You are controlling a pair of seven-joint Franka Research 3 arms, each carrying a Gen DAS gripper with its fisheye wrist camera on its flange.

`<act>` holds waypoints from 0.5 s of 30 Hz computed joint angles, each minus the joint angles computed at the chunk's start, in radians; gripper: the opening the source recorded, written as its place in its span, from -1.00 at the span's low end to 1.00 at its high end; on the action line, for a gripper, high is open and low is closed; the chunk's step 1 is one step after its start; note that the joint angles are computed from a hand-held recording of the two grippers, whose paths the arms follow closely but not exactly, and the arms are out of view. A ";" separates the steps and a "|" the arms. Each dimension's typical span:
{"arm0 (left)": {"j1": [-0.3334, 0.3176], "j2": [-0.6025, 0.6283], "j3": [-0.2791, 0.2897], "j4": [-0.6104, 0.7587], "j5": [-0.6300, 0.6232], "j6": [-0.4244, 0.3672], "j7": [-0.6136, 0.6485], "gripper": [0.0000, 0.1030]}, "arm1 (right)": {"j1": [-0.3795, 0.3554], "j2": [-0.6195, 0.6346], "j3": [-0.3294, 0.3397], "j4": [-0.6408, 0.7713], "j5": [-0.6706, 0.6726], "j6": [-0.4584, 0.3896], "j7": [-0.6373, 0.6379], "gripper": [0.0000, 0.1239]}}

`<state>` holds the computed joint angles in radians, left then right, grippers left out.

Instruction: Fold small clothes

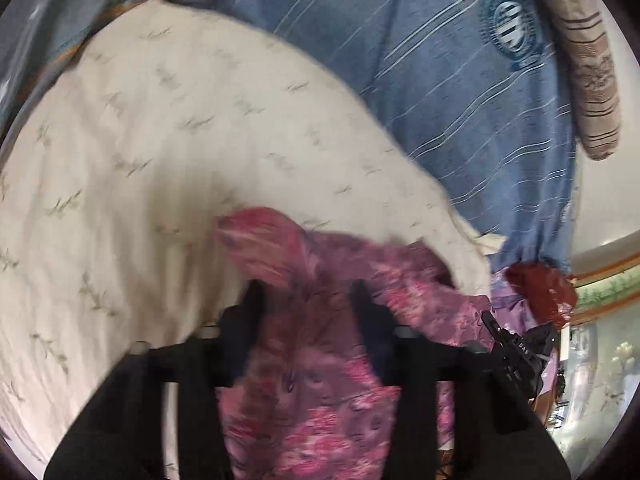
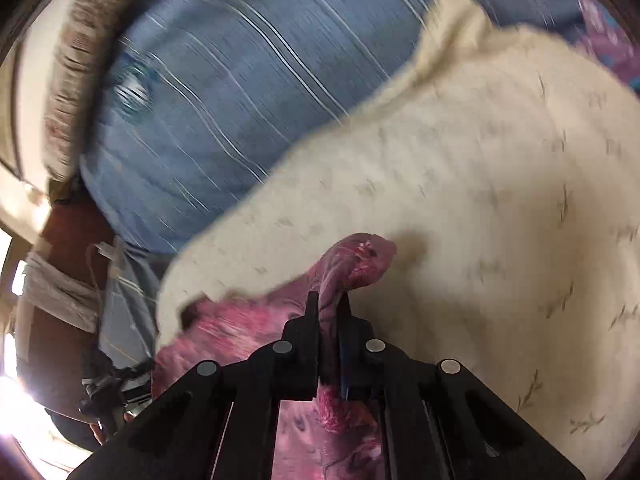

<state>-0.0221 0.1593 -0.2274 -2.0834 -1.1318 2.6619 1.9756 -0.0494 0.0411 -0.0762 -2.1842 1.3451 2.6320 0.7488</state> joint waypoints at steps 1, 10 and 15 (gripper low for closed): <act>-0.010 -0.003 -0.008 0.002 -0.023 0.070 0.029 -0.40 | -0.001 -0.017 0.002 -0.004 0.061 0.005 -0.053 -0.90; 0.059 0.078 -0.048 0.039 0.234 0.092 -0.206 -0.68 | 0.018 0.092 0.017 0.011 -0.237 0.152 0.198 -0.90; 0.086 0.009 -0.036 0.000 0.093 -0.032 -0.074 0.41 | -0.008 0.060 0.033 -0.003 -0.160 0.109 0.147 -0.75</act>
<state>0.0641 0.1678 -0.2630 -2.0836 -1.0391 2.6298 1.9013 -0.0571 0.1007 -0.0431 -2.1872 1.1847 2.7407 0.8954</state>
